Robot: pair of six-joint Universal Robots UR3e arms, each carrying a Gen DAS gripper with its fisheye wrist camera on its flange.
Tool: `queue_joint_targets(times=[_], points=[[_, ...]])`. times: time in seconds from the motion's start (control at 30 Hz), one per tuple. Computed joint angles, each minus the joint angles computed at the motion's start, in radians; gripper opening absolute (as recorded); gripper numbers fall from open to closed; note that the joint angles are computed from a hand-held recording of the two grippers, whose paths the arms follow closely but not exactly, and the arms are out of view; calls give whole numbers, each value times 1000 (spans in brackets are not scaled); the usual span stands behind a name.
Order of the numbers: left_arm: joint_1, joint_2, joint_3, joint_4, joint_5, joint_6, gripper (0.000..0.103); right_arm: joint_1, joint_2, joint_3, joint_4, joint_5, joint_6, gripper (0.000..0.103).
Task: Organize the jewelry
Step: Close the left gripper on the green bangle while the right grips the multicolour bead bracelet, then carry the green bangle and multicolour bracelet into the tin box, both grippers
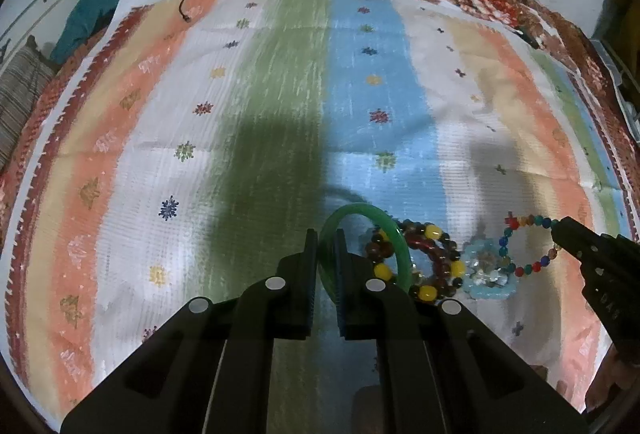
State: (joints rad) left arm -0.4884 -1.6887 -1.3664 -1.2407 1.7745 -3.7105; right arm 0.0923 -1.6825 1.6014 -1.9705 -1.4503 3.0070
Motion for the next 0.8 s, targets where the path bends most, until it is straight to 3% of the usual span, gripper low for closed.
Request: queue_joint_targets(times=[0.8], points=[[-157,16,165,-113,101,-91,8,11,-195,-2,105,27,-15,10]])
